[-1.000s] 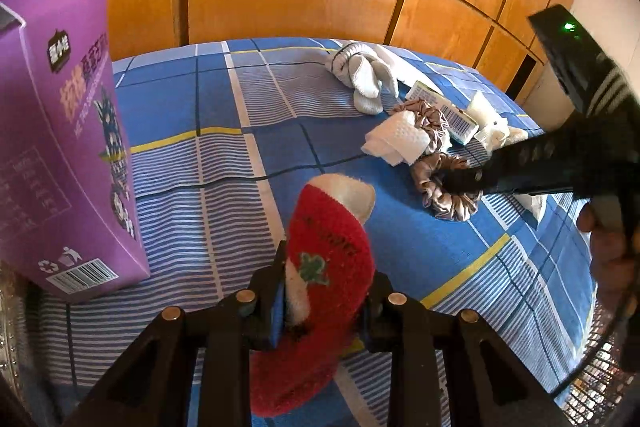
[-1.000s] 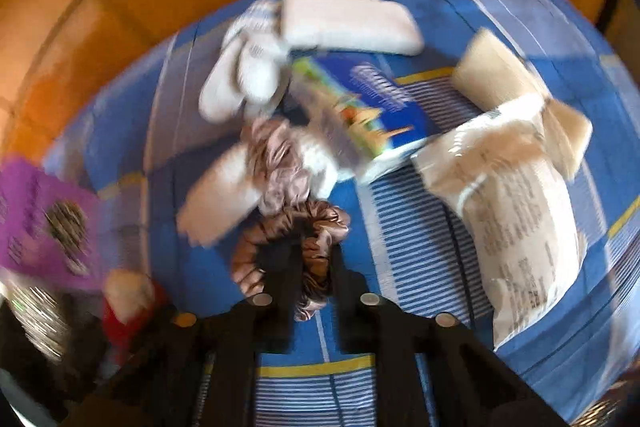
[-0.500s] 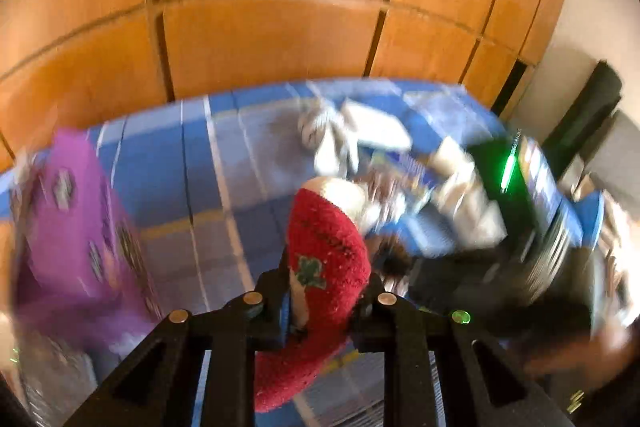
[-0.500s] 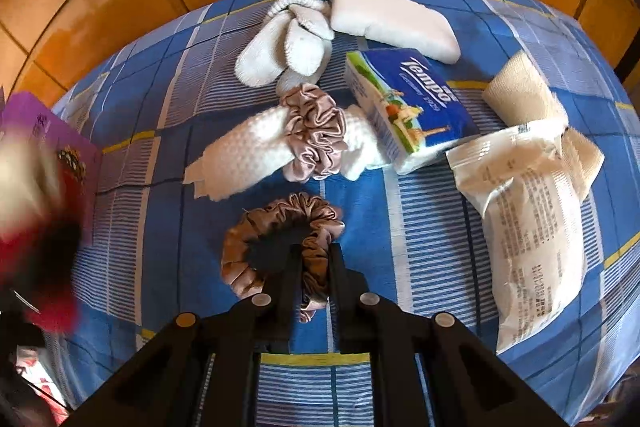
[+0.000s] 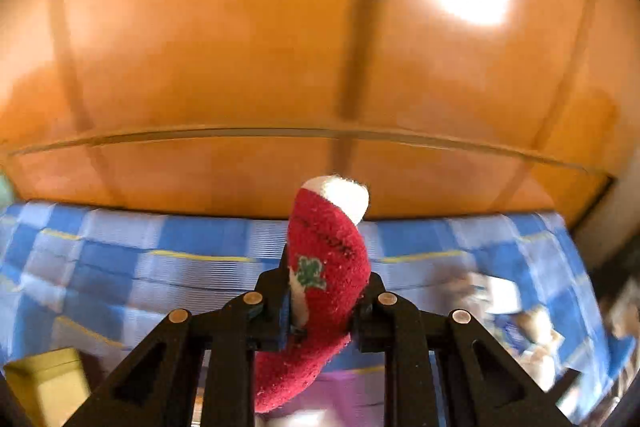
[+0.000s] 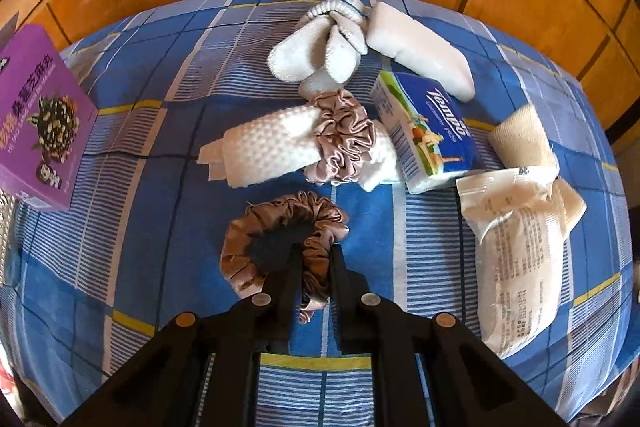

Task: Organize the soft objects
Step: 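Carry the red sock with the left gripper and release it into the gold tray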

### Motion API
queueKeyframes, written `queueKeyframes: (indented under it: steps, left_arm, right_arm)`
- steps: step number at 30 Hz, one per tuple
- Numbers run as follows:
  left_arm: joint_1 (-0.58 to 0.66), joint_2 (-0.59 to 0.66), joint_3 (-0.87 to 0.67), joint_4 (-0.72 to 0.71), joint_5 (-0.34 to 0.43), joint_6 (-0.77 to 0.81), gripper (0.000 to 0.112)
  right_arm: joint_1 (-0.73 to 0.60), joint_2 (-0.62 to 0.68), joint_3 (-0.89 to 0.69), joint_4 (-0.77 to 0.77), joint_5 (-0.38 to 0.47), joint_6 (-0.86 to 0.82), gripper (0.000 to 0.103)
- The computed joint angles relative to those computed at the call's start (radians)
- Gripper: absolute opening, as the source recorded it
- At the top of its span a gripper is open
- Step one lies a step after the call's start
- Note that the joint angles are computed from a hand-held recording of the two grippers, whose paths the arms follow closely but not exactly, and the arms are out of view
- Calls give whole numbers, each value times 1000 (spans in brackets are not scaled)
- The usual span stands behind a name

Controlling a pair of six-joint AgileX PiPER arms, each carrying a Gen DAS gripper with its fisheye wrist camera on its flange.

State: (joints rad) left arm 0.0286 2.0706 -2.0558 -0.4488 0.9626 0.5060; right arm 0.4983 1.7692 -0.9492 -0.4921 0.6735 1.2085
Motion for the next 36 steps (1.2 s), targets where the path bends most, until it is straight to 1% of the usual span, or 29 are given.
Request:
queueKeyframes:
  steps: [3, 4, 7, 9, 14, 18, 22, 27, 28, 32, 34, 35, 36]
  left_arm:
    - [126, 40, -44, -8, 6, 35, 22]
    - [166, 54, -61, -19, 23, 68, 22]
    - [305, 72, -47, -56, 22, 139, 22]
    - [402, 79, -26, -97, 20, 199, 22]
    - [599, 90, 53, -160, 10, 308, 22]
    - [729, 84, 172, -202, -38, 427, 22]
    - [816, 87, 258, -219, -82, 507, 23]
    - [875, 65, 397, -227, -161, 613, 24]
    - [882, 62, 414, -232, -164, 629, 24]
    - [910, 20, 513, -286, -193, 719, 33]
    - [923, -14, 575, -329, -211, 781, 42]
    - [929, -27, 595, -345, -210, 804, 48]
    - [938, -41, 613, -369, -201, 838, 52]
  right_arm:
    - [41, 25, -33, -27, 46, 19, 11]
    - [54, 28, -41, -34, 62, 26, 11]
    - [91, 60, -71, -66, 100, 48, 11]
    - [128, 73, -92, -77, 136, 71, 11]
    - [193, 123, -146, -108, 203, 101, 11]
    - [239, 145, -181, -117, 254, 117, 11]
    - [281, 169, -219, -117, 301, 131, 11]
    - [303, 187, -251, -105, 343, 124, 11]
    - [307, 192, -260, -100, 352, 122, 10]
    - [320, 203, -292, -75, 389, 120, 9]
    - [332, 208, -310, -62, 408, 123, 9]
    - [337, 211, -319, -56, 417, 123, 9]
    - [343, 212, -325, -48, 424, 121, 9]
